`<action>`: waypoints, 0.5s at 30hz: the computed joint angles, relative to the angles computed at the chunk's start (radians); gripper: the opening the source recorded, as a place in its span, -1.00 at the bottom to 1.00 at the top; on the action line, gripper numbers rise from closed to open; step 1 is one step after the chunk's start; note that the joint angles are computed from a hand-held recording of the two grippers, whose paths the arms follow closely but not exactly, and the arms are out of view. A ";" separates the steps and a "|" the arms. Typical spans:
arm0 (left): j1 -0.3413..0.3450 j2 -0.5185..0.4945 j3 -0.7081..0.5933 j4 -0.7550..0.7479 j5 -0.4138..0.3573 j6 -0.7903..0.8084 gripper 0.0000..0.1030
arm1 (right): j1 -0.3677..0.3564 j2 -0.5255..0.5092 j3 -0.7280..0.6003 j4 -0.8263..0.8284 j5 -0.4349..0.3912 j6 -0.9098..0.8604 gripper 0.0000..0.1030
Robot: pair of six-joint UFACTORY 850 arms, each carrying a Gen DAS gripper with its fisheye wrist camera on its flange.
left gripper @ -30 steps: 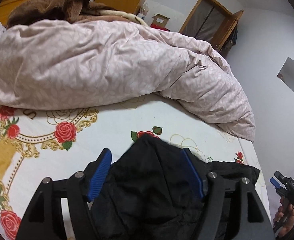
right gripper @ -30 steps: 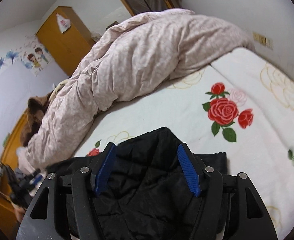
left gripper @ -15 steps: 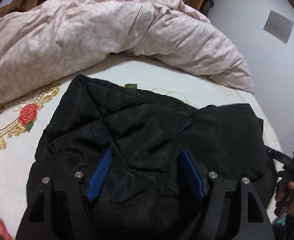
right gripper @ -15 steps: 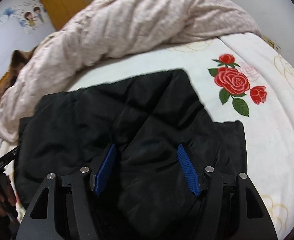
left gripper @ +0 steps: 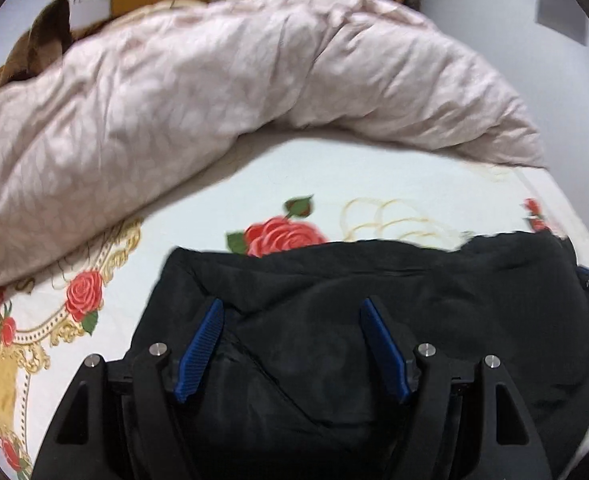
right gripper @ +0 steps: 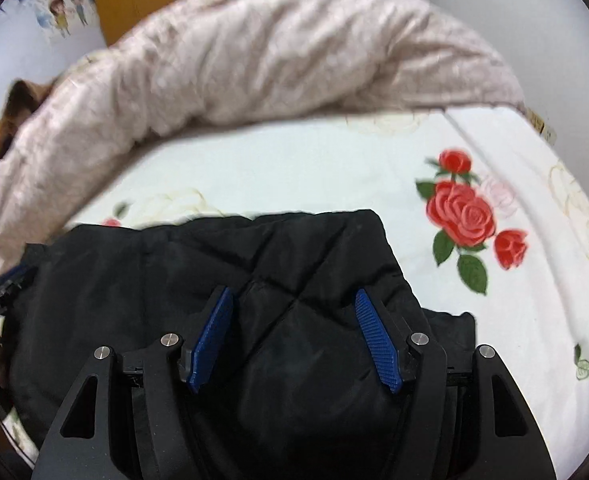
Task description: Fold large clothes
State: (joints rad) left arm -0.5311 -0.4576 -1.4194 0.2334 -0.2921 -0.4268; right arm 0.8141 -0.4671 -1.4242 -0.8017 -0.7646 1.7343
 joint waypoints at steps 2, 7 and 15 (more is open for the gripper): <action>0.003 -0.025 -0.015 0.042 0.003 -0.056 0.43 | -0.019 -0.025 0.004 0.021 0.016 -0.017 0.25; -0.010 -0.063 -0.025 0.265 0.025 -0.273 0.44 | -0.028 -0.055 0.020 -0.055 0.039 0.078 0.26; -0.008 -0.090 -0.023 0.350 0.064 -0.388 0.47 | -0.043 -0.080 0.018 -0.084 0.060 0.110 0.27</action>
State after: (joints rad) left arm -0.5391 -0.5478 -1.4422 0.5836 -0.2283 -0.8148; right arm 0.7713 -0.5473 -1.4065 -0.8856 -0.7042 1.8441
